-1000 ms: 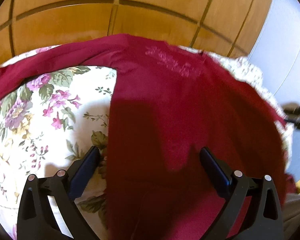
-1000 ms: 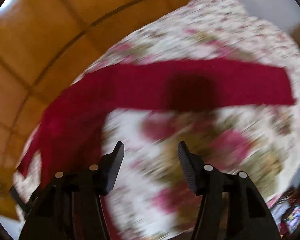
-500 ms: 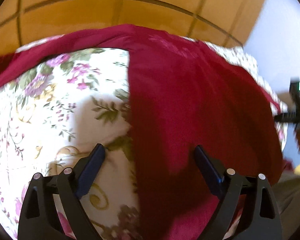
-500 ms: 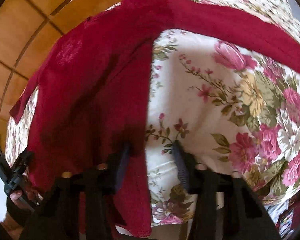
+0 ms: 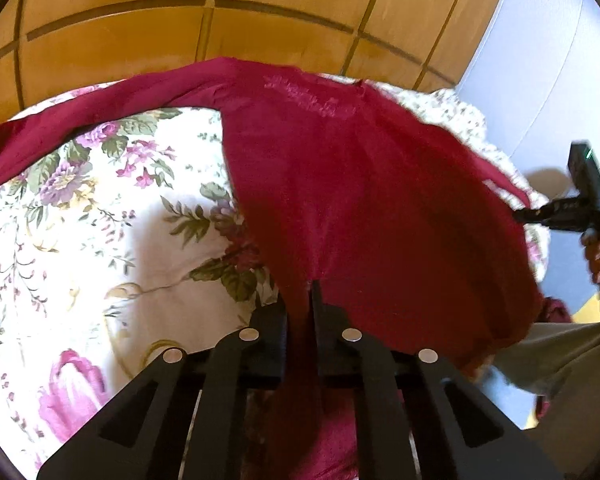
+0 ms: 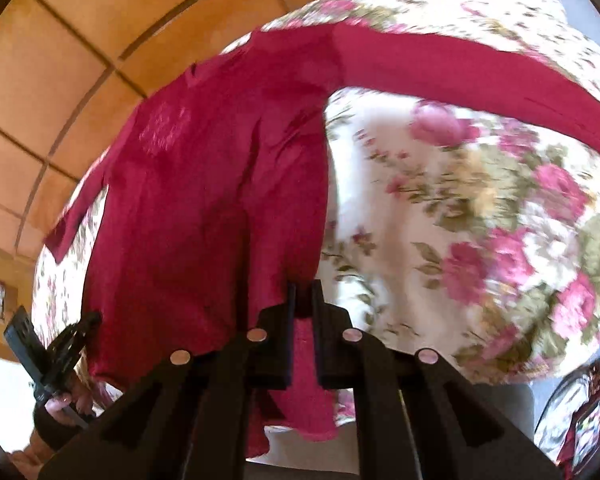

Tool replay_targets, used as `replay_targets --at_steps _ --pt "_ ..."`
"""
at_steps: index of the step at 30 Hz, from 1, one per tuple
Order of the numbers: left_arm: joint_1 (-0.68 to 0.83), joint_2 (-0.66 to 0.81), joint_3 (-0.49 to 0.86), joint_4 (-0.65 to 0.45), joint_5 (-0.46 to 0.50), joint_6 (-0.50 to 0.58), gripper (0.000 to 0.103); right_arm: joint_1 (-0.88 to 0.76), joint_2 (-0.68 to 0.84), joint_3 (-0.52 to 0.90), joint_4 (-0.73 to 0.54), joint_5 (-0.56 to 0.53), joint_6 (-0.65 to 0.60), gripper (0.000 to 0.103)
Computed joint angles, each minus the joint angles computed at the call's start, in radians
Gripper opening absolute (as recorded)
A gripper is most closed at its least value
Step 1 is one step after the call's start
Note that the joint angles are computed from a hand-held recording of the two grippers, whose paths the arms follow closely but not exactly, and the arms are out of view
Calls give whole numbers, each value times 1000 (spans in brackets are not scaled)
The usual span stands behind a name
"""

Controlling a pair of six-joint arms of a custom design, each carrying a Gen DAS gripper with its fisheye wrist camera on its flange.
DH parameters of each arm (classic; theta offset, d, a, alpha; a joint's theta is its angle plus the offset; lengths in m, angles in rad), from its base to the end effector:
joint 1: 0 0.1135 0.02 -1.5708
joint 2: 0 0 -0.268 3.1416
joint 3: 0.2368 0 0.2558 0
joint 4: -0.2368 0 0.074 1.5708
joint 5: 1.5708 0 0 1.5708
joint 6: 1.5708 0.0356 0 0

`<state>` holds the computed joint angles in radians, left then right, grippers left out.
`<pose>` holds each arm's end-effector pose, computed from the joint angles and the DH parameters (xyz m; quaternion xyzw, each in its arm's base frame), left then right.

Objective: Fold small clothes

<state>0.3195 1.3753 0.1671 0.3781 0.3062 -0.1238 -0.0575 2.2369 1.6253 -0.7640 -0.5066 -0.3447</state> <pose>0.1791 0.0479 0.0855 -0.1487 0.9109 -0.1065 0.3699 0.4443 -0.0083 0.1274 -0.1620 0.9501 0.2255 0.1423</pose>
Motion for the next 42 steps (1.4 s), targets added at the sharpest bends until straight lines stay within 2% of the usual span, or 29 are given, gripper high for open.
replay_targets --at_steps 3,5,6,9,11,12,13,14,15,16,17,18,19,21,23,24,27,29,31,35,39,42 --pt "97 -116 -11 -103 56 43 7 -38 -26 -21 -6 -33 17 6" --pt "167 -111 -14 -129 104 82 6 -38 -27 -24 -16 -16 18 6" --pt "183 -73 -19 -109 109 91 3 -30 -12 -11 -28 8 19 6" --pt "138 38 -56 13 22 98 3 -5 39 26 -66 113 -10 6" --pt "112 17 -84 57 3 89 4 4 64 49 -76 138 8 11" --pt "107 8 -86 58 11 80 15 -1 71 63 -75 130 36 18" --pt "112 8 -82 53 43 70 27 -12 68 67 -65 111 63 40" --pt "130 19 -76 56 98 57 59 -18 66 70 -50 88 90 51" --pt "155 33 -80 74 145 52 77 -28 57 67 -30 65 116 60" --pt "165 58 -92 131 183 18 79 -34 51 65 -16 53 132 60" --pt "151 88 -89 161 174 -3 79 -39 45 62 0 45 145 62" --pt "129 114 -81 174 147 -15 79 -38 45 62 7 51 152 68" --pt "77 143 -77 202 81 -31 79 -30 49 64 12 74 161 73" --pt "1 131 -79 216 -6 -47 82 -18 51 59 12 111 159 74" --pt "9 100 -70 177 10 -30 87 3 32 39 34 129 157 85" --pt "22 104 -60 172 17 -26 88 13 17 13 68 136 168 95" --pt "92 122 -20 155 36 -43 90 55 -13 -14 141 165 202 98" --pt "193 146 21 134 98 -71 92 81 -23 -42 202 203 210 101" --pt "284 197 74 123 147 -118 92 115 -9 -31 204 277 199 101" --pt "440 312 204 94 195 -220 94 138 13 -28 207 308 145 101" --pt "530 412 339 58 180 -285 94 162 24 -24 246 313 150 101" --pt "560 474 424 51 154 -283 94 191 5 -54 308 344 129 101"
